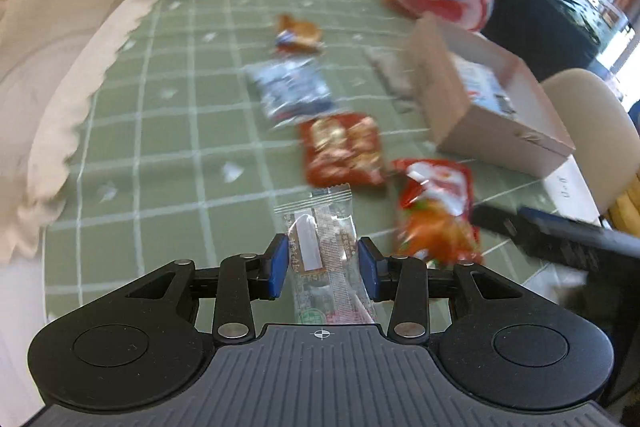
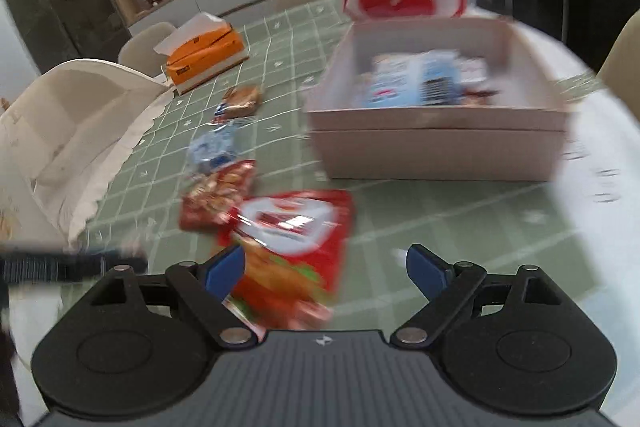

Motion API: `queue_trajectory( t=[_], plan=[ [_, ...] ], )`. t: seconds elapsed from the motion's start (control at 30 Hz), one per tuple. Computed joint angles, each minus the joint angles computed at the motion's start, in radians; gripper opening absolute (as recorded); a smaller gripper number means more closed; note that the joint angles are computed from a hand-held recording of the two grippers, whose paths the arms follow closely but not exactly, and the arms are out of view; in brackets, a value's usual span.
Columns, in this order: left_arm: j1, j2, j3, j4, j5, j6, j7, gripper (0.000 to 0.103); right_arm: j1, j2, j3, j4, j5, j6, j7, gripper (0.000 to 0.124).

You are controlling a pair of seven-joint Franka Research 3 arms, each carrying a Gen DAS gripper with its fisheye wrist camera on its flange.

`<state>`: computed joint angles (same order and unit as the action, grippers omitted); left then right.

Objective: Organize snacks
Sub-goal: 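Grasp the red chicken snack bag with the right gripper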

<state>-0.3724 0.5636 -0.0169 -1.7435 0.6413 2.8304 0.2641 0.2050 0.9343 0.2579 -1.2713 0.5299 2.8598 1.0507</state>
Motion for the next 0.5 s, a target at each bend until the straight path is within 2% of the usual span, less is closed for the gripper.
queue_trajectory(
  t=[0.13,0.23,0.33,0.43,0.5],
  plan=[
    [-0.011,-0.02,0.03,-0.064,0.022,0.071,-0.064,0.043,0.155,0.121,-0.156,0.211,-0.112,-0.077,0.231,0.089],
    [0.01,-0.011,0.021,-0.083,0.007,0.131,-0.058,0.043,0.226,0.188,-0.256,0.323,-0.222,-0.146,0.37,0.09],
    [0.025,0.007,0.015,-0.086,-0.025,0.175,-0.029,0.043,0.233,0.188,-0.262,0.314,-0.287,-0.142,0.388,0.09],
    [0.002,0.012,0.05,-0.101,-0.044,0.227,-0.041,0.043,0.223,0.173,-0.245,0.291,-0.339,-0.148,0.369,0.089],
    [-0.01,0.015,0.067,-0.108,-0.06,0.252,-0.043,0.043,0.207,0.168,-0.224,0.294,-0.35,-0.168,0.351,0.083]
  ],
)
